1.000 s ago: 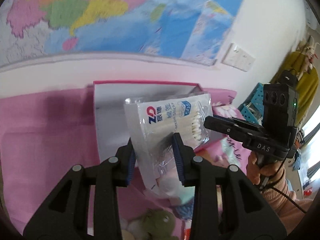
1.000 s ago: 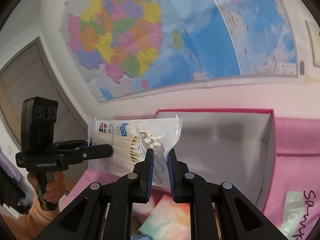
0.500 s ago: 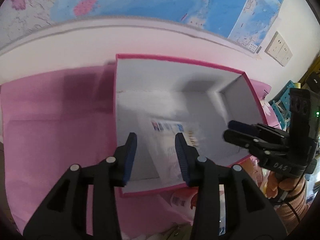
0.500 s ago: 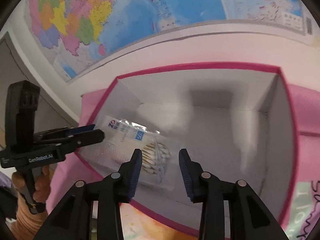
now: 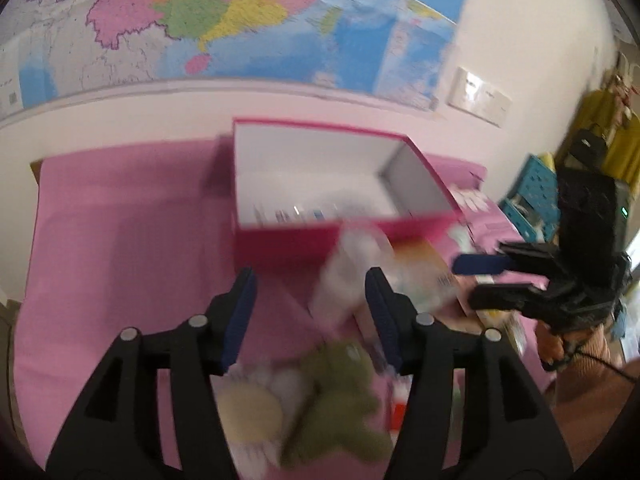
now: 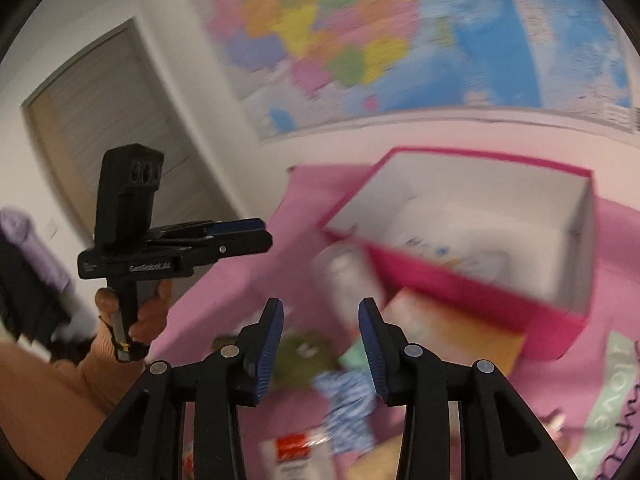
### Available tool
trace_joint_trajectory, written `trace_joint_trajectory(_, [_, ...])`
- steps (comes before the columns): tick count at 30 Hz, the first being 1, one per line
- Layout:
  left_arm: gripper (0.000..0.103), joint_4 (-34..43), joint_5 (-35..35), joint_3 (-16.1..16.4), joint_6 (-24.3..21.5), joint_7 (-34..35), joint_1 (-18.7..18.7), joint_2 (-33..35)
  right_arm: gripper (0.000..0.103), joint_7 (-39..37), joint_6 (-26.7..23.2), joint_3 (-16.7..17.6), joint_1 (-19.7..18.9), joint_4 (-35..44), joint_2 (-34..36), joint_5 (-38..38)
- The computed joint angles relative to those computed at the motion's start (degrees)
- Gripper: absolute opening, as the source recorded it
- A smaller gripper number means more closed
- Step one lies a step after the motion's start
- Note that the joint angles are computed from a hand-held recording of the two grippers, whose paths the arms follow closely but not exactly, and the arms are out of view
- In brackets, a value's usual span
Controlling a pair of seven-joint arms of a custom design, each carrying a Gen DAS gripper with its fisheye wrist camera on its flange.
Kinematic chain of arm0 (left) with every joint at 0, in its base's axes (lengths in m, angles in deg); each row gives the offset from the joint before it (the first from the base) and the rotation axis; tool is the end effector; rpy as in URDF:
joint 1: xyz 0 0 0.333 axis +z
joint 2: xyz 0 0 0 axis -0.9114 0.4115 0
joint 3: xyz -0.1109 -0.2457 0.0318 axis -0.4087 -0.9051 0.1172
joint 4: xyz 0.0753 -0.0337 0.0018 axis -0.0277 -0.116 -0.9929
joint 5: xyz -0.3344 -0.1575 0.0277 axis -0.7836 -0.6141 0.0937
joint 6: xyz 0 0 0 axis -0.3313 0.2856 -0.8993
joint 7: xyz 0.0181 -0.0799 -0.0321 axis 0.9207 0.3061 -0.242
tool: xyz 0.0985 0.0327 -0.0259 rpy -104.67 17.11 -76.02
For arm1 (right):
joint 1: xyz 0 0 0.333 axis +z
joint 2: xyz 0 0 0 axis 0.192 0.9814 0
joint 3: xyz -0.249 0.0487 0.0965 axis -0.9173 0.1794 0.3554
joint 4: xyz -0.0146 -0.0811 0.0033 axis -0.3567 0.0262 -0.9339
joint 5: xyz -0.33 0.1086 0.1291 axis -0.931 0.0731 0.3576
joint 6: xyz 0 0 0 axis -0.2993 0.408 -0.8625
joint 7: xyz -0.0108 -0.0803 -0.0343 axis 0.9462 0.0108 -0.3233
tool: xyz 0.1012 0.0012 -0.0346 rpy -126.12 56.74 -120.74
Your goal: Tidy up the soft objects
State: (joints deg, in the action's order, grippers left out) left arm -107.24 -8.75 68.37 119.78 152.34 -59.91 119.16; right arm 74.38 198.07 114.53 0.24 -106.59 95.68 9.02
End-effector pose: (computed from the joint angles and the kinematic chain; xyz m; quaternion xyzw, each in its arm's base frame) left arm 0.7006 -0.1240 0.3837 -0.3805 0.8308 -0.4024 0.0560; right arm 0.6062 0.1693 0.3573 -0.6213 0.6196 -0.1651 0.4505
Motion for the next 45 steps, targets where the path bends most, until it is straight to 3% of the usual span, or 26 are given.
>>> trace_joint_trajectory(3, [0.058,-8.41,0.21,0.71,3.22,1.98,0.14,-4.75,0.040,-1.20,-1.65,-2.28,3.75,0.45,0.58,0.64])
trace_joint_trajectory(9, [0.058,-14.98,3.69,2.65,6.63,0.83,-1.73,-6.68,0.040,-5.34,-5.02,-1.46,5.27,5.30,5.53,4.18])
trace_joint_trajectory(14, [0.058,-21.62,-1.18,0.14,5.30,8.44,1.22,-10.38,0.040,-7.98,-8.45,-5.30,10.41,10.49,7.97,7.78])
trace_joint_trajectory(20, [0.058,-27.24,-2.23,2.63,3.49,11.30,-0.20,-13.70,0.040,-11.67,-12.95,-7.93,14.01,13.84,9.66,11.06])
trace_joint_trajectory(25, [0.059,-27.62,-5.96,4.11,0.74,9.94,0.68,-14.04,0.047,-15.49,-14.75,-8.05,14.77,12.70,9.11,13.90])
trace_joint_trajectory(28, [0.060,-27.24,-6.09,5.25,-0.70,7.70,0.83,-13.93,0.051,-16.42,-16.09,-10.90,17.73,12.36,8.24,14.95])
trace_joint_trajectory(36, [0.059,-27.65,-5.75,6.29,-1.95,4.72,0.76,-14.56,0.060,-23.07,-17.87,-8.30,16.67,11.85,7.84,21.62])
trace_joint_trajectory(38, [0.048,-26.39,-6.36,6.16,-4.57,4.29,1.38,-13.81,0.060,-23.50,-16.78,-9.51,18.02,10.83,7.29,22.68])
trace_joint_trajectory(45, [0.047,-25.79,-7.26,6.05,-5.52,3.38,1.40,-14.37,0.052,-22.97,-12.16,-10.57,19.50,7.95,5.53,25.07])
